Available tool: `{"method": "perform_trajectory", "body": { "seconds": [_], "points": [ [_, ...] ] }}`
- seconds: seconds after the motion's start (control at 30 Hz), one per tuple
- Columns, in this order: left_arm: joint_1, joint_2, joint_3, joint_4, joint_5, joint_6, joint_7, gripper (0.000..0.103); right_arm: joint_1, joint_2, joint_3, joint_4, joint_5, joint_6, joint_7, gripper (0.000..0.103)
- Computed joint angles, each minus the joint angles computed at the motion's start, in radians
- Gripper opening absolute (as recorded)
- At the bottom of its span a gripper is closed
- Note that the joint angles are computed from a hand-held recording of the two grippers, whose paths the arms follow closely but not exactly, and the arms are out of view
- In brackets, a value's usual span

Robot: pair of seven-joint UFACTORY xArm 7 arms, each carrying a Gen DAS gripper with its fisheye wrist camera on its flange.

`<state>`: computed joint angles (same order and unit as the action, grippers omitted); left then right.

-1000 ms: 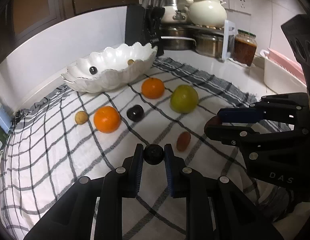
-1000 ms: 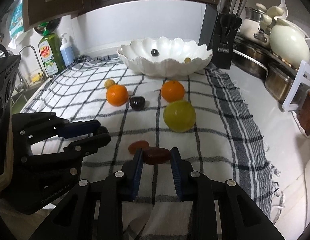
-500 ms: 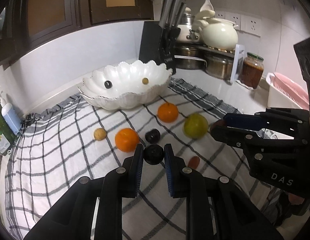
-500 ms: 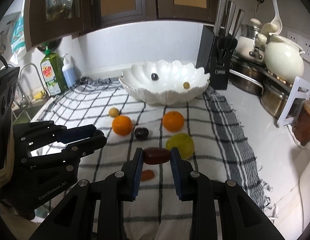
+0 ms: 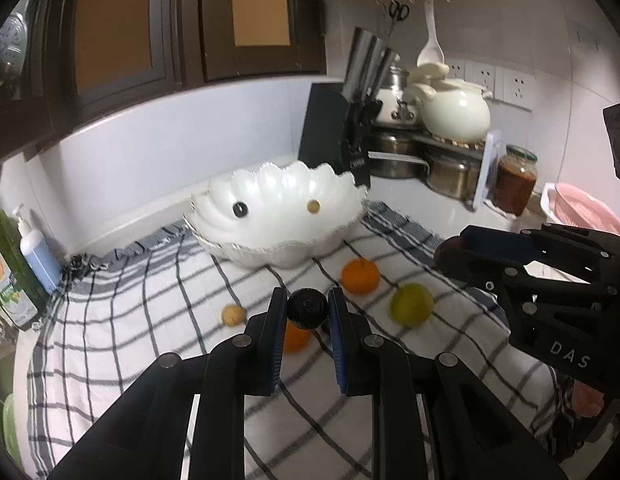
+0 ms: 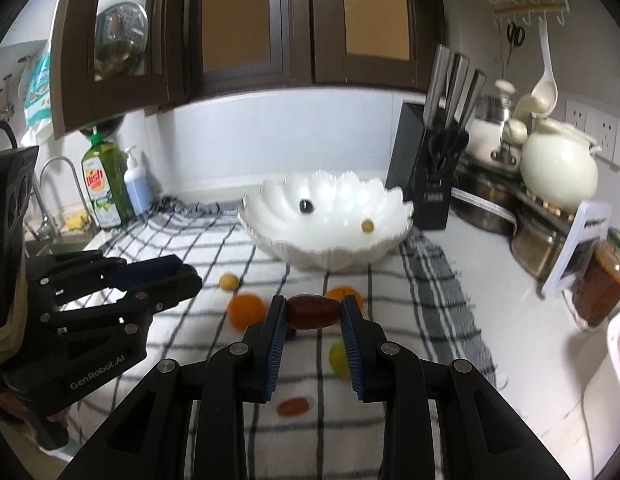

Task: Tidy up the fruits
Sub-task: 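Release the plum into the bowl with the left tool while the right carries the date over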

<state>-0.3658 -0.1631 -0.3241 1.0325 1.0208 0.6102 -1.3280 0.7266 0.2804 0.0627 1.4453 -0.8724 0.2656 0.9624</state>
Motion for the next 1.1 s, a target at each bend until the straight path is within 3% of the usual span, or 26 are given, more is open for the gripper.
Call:
{"method": "perform_trajectory", "body": {
  "seconds": [0.33, 0.53, 0.87, 1.1],
  "points": [
    [0.035, -0.001, 0.013, 0.05, 0.082, 0.012, -0.021, 0.022, 0.037, 0.084, -0.056, 0.161, -0.067, -0.01, 0.032, 0.029],
    [0.04, 0.031, 0.029, 0.101, 0.119, 0.06, -0.008, 0.022, 0.055, 0.158, -0.089, 0.279, -0.041, 0.001, -0.018, 0.029],
    [0.049, 0.108, 0.091, 0.194, 0.15, 0.029, 0.01, 0.022, 0.03, 0.34, -0.076, 0.544, 0.229, 0.071, -0.261, 0.029],
    [0.038, 0.188, 0.149, 0.294, 0.163, 0.017, 0.061, 0.022, 0.038, 0.531, -0.093, 0.86, 0.399, 0.221, -0.421, 0.029]
  ]
}}
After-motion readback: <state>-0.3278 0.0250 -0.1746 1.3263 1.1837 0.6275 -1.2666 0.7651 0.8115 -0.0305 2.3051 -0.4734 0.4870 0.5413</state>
